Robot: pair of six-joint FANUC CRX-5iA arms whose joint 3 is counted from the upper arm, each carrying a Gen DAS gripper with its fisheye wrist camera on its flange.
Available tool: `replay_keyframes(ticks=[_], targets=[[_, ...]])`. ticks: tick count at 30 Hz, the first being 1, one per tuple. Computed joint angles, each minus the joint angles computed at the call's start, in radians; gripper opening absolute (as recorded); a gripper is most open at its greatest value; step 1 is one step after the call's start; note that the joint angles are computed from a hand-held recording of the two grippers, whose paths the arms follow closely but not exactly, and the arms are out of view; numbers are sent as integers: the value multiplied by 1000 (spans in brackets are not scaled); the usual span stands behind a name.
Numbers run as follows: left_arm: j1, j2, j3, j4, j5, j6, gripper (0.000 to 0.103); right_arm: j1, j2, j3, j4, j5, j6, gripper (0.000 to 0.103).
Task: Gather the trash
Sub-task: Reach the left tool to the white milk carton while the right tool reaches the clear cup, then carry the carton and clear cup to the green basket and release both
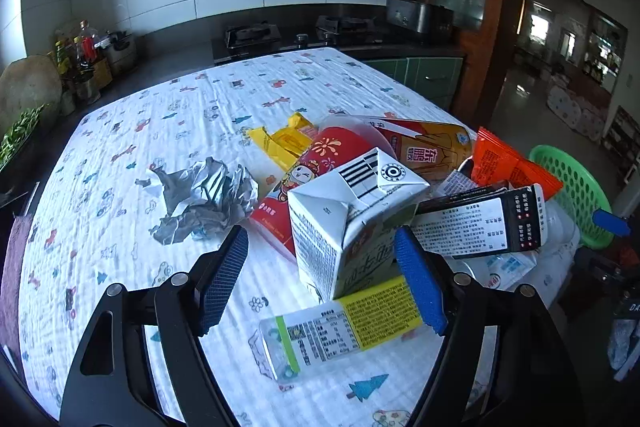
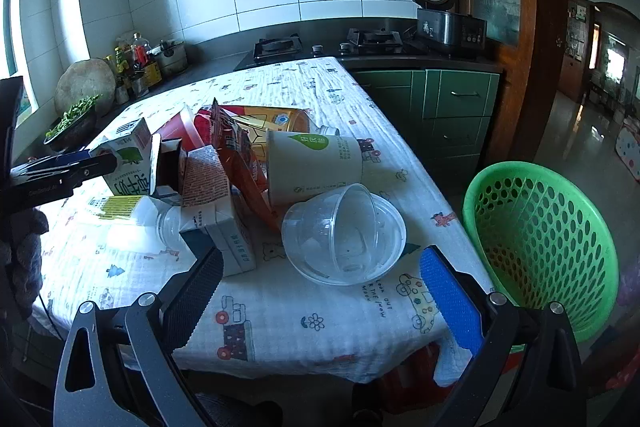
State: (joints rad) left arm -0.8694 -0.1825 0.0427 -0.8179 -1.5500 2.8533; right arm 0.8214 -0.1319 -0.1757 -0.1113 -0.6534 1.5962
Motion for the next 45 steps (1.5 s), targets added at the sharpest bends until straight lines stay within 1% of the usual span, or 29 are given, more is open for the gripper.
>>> replay_keyframes(ticks=[1,3,4,7,8,9,10,11,12,14,17,18,19,21,22,25,26,27,28,30,31,33,40,45], targets=[[26,-22,-23,25,56,-34,74,-3,3,3,-7,0,7,96],[73,-43,-50,66,117,-84,74,-5,7,6,-10,0,15,96],[110,-65,-76,107,176,-123,74,-5,9,8,-8,0,15,96],[164,-96,-119,158,260,-174,74,-9,21,16,-18,-5,29,94],[192,-112,-142,189,304,-205,74,-14,25,22,-33,-8,42,88],[206,-115,-148,200,317,-223,74,-20,31,32,-50,-18,55,84],[213,-113,-152,207,328,-238,74,-24,40,43,-62,-28,60,84],[223,-114,-157,218,342,-258,72,-27,47,50,-69,-34,63,81],[235,-113,-159,230,351,-280,69,-30,54,58,-76,-38,69,76],[249,-113,-166,244,372,-302,65,-34,66,70,-87,-42,79,74],[252,-115,-170,245,389,-319,59,-37,86,91,-104,-52,94,66],[244,-116,-169,237,385,-314,56,-38,90,95,-109,-54,96,61],[240,-118,-168,234,384,-311,52,-38,94,98,-111,-55,93,59],[236,-123,-170,231,391,-300,47,-42,100,107,-128,-61,99,48],[234,-125,-170,228,392,-296,45,-51,103,115,-154,-68,116,47],[215,-121,-163,204,380,-284,43,-62,107,130,-191,-89,148,36],[207,-120,-160,197,373,-279,43,-62,109,134,-198,-93,155,31],[201,-119,-156,189,368,-275,42,-60,107,133,-200,-90,157,26],[193,-118,-151,180,360,-270,42,-60,105,133,-203,-90,163,24],[172,-112,-136,155,340,-255,42,-60,101,132,-216,-88,179,14],[161,-109,-129,144,330,-246,42,-62,99,132,-224,-85,186,12],[148,-107,-118,130,317,-233,41,-62,92,129,-232,-78,188,4],[85,-102,-69,61,246,-172,40,-84,69,132,-276,-67,215,3],[22,-88,-5,-7,183,-128,39,-104,36,126,-297,-58,234,3]])
